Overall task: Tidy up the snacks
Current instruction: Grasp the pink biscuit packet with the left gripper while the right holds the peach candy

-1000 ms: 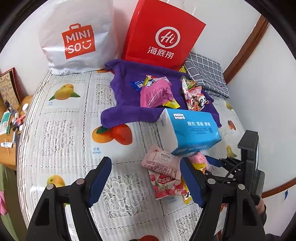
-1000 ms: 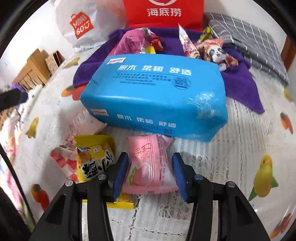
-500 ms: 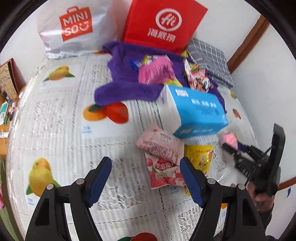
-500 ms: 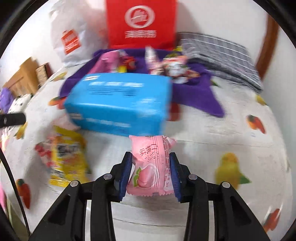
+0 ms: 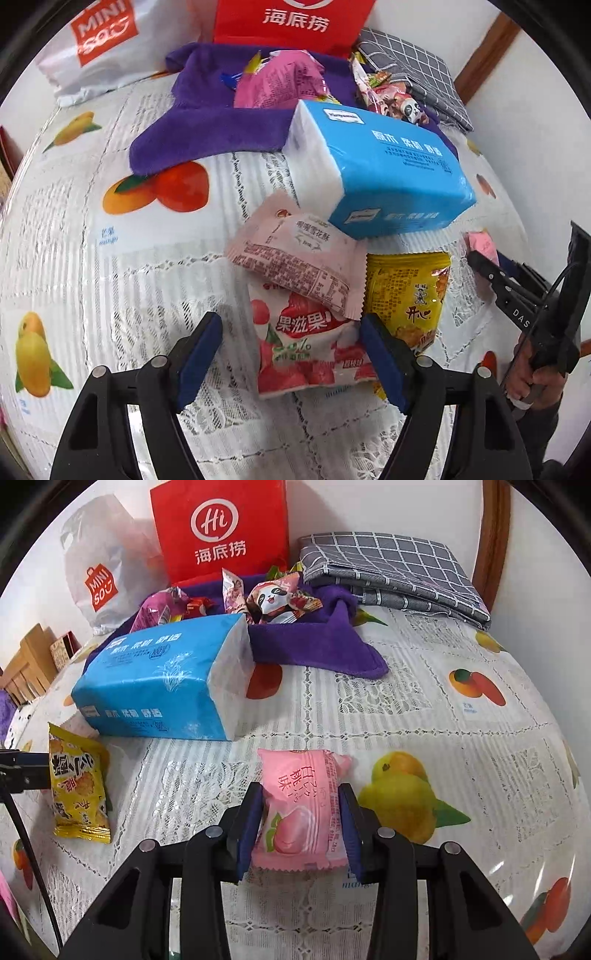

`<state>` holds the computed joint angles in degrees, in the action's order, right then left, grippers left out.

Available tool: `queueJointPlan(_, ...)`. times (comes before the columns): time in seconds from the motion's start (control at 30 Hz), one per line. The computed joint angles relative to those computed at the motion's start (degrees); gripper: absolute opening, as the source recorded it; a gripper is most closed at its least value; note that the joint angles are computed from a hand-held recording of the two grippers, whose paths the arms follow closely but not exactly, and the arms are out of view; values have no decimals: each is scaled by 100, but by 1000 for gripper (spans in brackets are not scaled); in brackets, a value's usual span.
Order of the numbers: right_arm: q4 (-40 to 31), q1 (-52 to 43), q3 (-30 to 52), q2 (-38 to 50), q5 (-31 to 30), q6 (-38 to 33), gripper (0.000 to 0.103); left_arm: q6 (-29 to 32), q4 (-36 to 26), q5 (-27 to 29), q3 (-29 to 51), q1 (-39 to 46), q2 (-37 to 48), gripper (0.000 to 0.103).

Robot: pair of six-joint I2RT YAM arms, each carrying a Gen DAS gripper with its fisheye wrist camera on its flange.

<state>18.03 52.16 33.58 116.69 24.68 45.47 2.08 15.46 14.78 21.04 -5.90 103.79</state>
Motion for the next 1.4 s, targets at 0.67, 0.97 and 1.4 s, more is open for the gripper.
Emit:
queueJointPlan(0.67,15,30,116,156,181,-90,43,486,1404,-251,-420,-126,272,56)
queueJointPlan(0.97,38,46,112,167,189,-75,43,751,1688,-163,-464,-101,403,59)
queueJointPlan(1.4,70,16,51,102,141,-57,42,1122,1437,171,-364,135,333,53)
